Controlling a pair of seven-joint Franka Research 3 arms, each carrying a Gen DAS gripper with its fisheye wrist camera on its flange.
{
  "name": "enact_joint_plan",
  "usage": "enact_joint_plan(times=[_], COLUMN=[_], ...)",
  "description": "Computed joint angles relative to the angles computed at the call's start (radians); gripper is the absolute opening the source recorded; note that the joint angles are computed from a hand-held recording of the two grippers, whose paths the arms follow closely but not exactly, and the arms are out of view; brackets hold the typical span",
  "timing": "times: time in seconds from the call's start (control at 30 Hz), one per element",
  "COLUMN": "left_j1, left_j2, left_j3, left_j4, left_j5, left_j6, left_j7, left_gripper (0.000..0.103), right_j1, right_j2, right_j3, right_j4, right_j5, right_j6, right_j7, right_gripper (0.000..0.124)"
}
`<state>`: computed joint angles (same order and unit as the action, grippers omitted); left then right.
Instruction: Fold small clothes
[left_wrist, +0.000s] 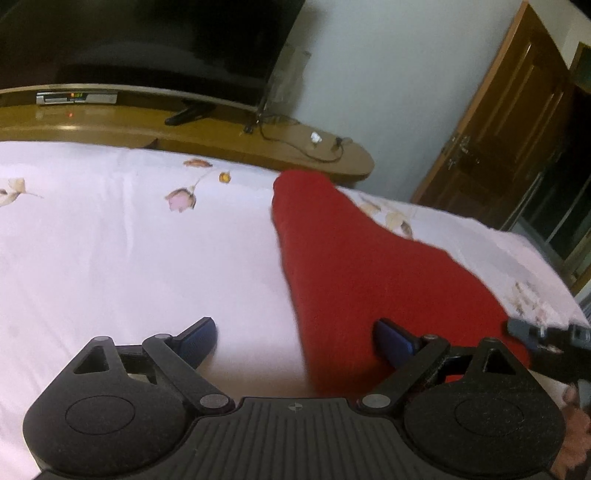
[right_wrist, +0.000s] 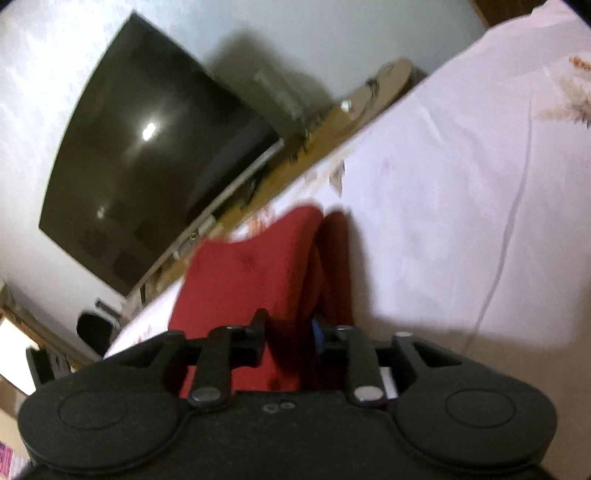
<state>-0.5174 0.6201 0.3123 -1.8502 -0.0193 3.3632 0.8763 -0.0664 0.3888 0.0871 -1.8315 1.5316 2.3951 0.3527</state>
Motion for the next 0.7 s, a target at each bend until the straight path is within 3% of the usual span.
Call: enact_joint_plan(times=[0.07, 0.13, 0.3, 0.33, 0.37, 0.4, 0.43, 0.47, 0.53, 0.57, 0.7], left_j1=[0.016, 0.034, 0.147, 0.127, 0.078, 0.038, 0.034, 0.064, 0.163, 0.17, 0.15], left_j2=[0.003, 0.011, 0.028, 0.029, 0.034, 0.046, 0.056, 0.065, 0.076, 0.077, 0.051], left_j3=[-0.014, -0.03, -0.142, -0.117, -0.057, -0.017, -0.012, -0.043, -0.148, -0.154, -0.124], left_j4=[0.011, 0.029, 0.078, 0.082, 0.087, 0.098, 0.122, 0.147, 0.182, 0.187, 0.134], left_j5=[0.01, 0.02, 0.081, 0.085, 0.101, 0.065, 0.081, 0.12, 0.164, 0.179, 0.207], left_j6=[-0.011, -0.019, -0.047, -0.051, -0.049, -0.046, -0.081, -0.107, -0.126, -0.133, -0.081], left_j7=[0.003, -0.002, -0.022, -0.03, -0.052, -0.004, 0.02, 0.005, -0.013, -0.023, -0.075], left_gripper=[0.093, 0.093, 0.093, 0.093, 0.093, 0.093, 0.093, 0.093, 0.098, 0.099, 0.099], right_j1=[0.017, 0.027, 0.027, 0.037, 0.049, 0.036, 0.009, 0.015, 0.102, 0.114, 0.043], right_j2=[0.053, 0.111, 0.27, 0.272, 0.248, 0.21, 0.181, 0.166, 0.222, 0.242, 0.209], right_j3=[-0.016, -0.014, 0.012, 0.022, 0.03, 0.073, 0.118, 0.128, 0.056, 0.038, 0.107], right_j4=[0.079, 0.164, 0.388, 0.39, 0.358, 0.306, 0.27, 0.255, 0.292, 0.306, 0.27], right_j5=[0.027, -0.006, -0.189, -0.206, -0.19, -0.115, -0.041, -0.023, -0.167, -0.226, -0.236], right_j6=[0.006, 0.008, -0.032, 0.01, 0.072, 0.165, 0.211, 0.263, 0.347, 0.343, 0.327], right_j7=[0.032, 0.092, 0.305, 0.283, 0.204, 0.055, -0.063, -0.11, 0.005, 0.076, 0.092], right_gripper=[0.046, 0.047, 0.044, 0.023, 0.01, 0.009, 0.009, 0.009, 0.01, 0.011, 0.025])
